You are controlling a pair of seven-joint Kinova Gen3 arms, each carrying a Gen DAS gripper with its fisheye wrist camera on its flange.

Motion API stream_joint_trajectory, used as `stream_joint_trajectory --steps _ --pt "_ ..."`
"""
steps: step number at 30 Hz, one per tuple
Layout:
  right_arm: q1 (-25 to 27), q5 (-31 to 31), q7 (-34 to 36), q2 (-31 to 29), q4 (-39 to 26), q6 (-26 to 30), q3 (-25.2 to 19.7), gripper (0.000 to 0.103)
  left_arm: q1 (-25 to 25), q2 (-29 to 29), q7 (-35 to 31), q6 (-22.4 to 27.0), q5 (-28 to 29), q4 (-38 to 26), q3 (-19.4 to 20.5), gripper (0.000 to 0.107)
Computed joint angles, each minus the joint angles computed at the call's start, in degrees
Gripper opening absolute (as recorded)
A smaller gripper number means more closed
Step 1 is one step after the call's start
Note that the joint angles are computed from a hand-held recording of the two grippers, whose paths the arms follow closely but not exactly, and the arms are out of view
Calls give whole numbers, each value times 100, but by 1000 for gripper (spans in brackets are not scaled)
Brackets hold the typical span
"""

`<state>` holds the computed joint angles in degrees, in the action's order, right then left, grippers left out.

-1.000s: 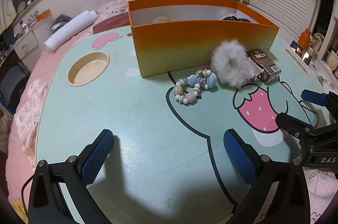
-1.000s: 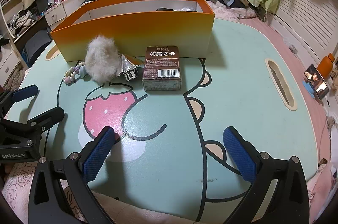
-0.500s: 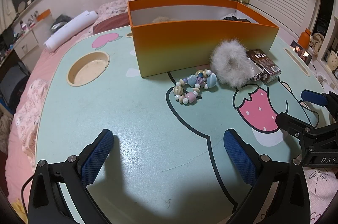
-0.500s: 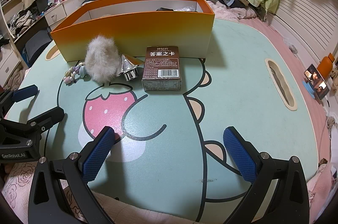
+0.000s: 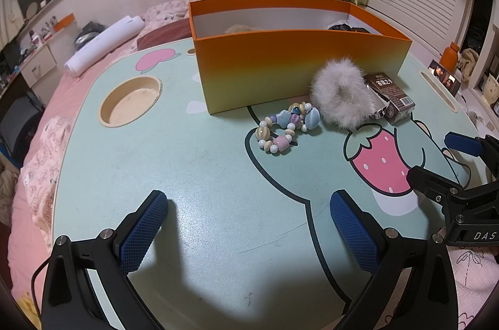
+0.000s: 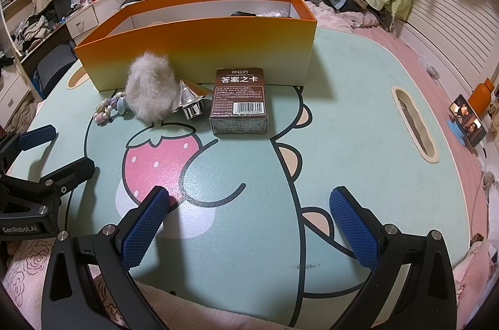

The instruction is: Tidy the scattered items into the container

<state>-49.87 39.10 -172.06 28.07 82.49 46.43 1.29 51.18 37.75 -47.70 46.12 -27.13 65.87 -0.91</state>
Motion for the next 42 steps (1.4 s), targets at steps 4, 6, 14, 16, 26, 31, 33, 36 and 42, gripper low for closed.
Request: stream_joint_trajectory --steps 4,6,14,16,26,31,33,36,42 --pt "0 3 -5 1 -1 2 -1 102 -2 -1 -1 -3 -3 3 3 103" --pt "0 4 -5 1 -1 3 -2 102 -3 -2 -3 -7 -3 7 4 103" --pt "-1 11 -16 2 1 3 -2 102 -4 -6 -5 -18 -5 20 5 103" --pt "-6 16 -27 4 1 4 1 102 -6 -10 -7 -26 -6 31 5 103" --pt "-30 60 -85 4 17 -3 19 102 -6 -11 -11 -39 -4 39 7 103" --pt "-171 303 -518 -87 187 -157 125 93 -5 -12 -13 -44 -5 44 5 103" --pt "-211 490 -842 -183 380 -346 177 87 -5 -12 -13 -44 -5 44 5 103" --pt "-209 740 -1209 -277 517 -464 221 76 -6 -15 -15 -53 -6 54 6 103" --pt "-103 1122 -1743 -289 451 -251 174 71 -5 -18 -16 -62 -7 66 5 103"
